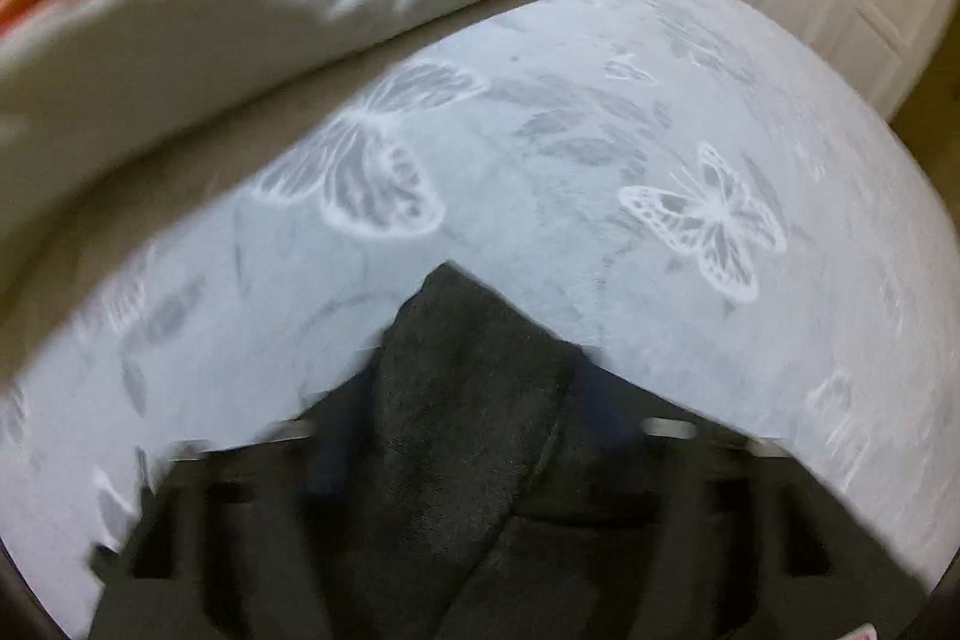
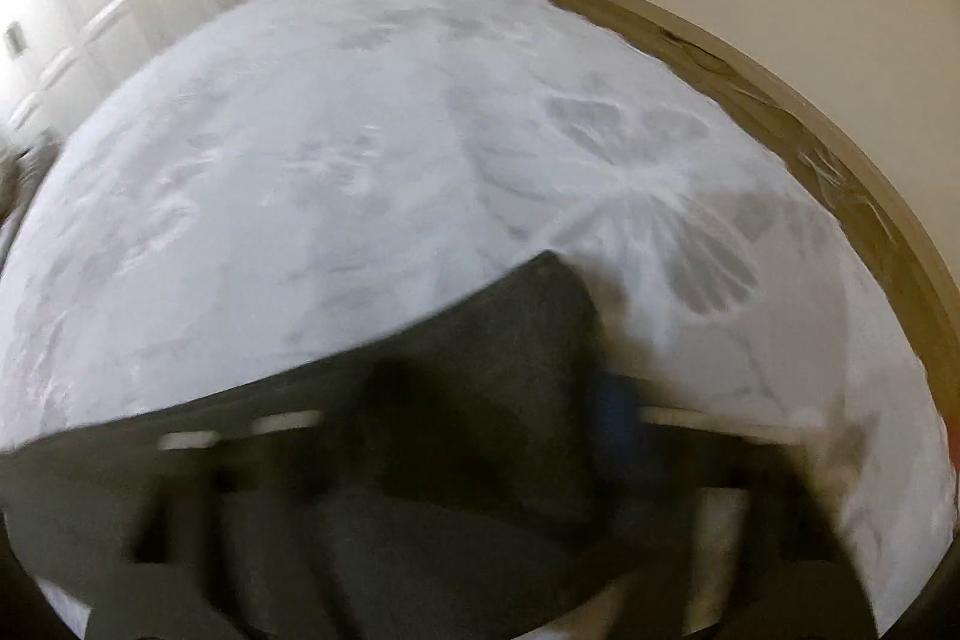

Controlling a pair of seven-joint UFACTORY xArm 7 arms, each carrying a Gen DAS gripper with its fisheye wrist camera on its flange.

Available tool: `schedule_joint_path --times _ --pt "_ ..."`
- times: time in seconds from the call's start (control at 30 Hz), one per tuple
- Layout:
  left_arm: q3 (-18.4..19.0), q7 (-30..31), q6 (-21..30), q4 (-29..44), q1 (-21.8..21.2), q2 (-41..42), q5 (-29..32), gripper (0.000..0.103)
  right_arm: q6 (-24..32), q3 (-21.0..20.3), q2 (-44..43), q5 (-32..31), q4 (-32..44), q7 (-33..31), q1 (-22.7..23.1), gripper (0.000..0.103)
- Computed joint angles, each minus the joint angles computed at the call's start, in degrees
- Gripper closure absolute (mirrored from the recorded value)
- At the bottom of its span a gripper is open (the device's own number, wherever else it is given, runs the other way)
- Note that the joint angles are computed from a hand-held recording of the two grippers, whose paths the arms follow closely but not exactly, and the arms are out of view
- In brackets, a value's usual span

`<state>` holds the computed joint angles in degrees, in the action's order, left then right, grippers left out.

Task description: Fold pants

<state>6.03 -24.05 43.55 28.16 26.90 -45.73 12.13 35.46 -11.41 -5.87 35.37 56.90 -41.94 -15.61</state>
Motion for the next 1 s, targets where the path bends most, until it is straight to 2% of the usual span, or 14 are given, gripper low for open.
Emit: schedule_joint_path --times 0.03,0.13,0.23,0.33,0.53,0.6,0.67,0.7,0.73,0.8,0.83,0.9,0.93,1.0 --pt "0.83 1.4 0.47 0.06 -1.04 -0.98 -0.75 0.08 -0.3 0.05 -0.85 -0.01 -0.39 -0.4 0.03 0.097" --pt "2.69 3.66 2.18 0.26 -2.06 -6.02 -3.19 0.085 -1.38 -1.4 -6.21 2.41 -2.82 -5.84 0.89 0.098" --pt "4.76 6.95 7.05 1.59 -2.78 -14.08 -5.36 0.088 1.35 -5.67 -12.86 5.61 -3.86 -10.73 1.83 0.099" --pt "7.24 11.13 15.7 4.81 -3.28 -23.52 -7.21 0.089 6.94 -11.12 -21.3 6.33 -5.29 -17.2 2.55 0.099" --pt "8.81 19.67 35.36 9.24 -2.91 -40.8 -3.82 0.089 21.32 -22.43 -33.4 -1.05 -7.16 -24.62 0.6 0.099" --pt "9.83 21.74 42.94 9.68 -2.58 -46.47 -1.98 0.089 25.16 -25.24 -34.94 -5.44 -8.53 -26.54 -1.46 0.098" --pt "10.36 23.21 50.21 9.71 -2.68 -50.93 -0.16 0.077 27.05 -26.56 -33.89 -10.38 -10.3 -27.2 -4.6 0.093" --pt "11.01 23.6 54.49 9.79 -2.96 -53.16 -0.03 0.075 27.23 -26.11 -33.6 -12.62 -11.46 -26.82 -6.75 0.091" --pt "11.52 22.91 57.0 9.66 -2.88 -54.63 0.14 0.071 27.2 -25.15 -33.44 -15.56 -12.91 -25.98 -9.64 0.089" --pt "12.48 19.24 60.78 10.35 -1.23 -57.47 0.14 0.064 27.28 -24.71 -33.96 -16.68 -13.96 -24.58 -12.53 0.088" --pt "13.02 16.96 61.62 10.95 -0.73 -58.23 -0.5 0.055 28.15 -24.71 -34.73 -16.56 -14.0 -23.49 -13.65 0.082" --pt "14.47 11.79 62.56 12.67 -0.29 -59.03 -3.29 0.051 31.29 -24.86 -35.83 -15.3 -12.31 -19.66 -14.85 0.049" --pt "15.0 9.02 62.34 13.17 -0.18 -59.14 -4.9 0.044 32.61 -24.66 -37.94 -14.39 -12.01 -17.51 -15.72 0.027" --pt "15.02 4.27 60.74 13.06 -0.1 -58.78 -6.61 0.034 34.94 -25.34 -41.07 -14.03 -11.72 -16.15 -15.56 0.024"
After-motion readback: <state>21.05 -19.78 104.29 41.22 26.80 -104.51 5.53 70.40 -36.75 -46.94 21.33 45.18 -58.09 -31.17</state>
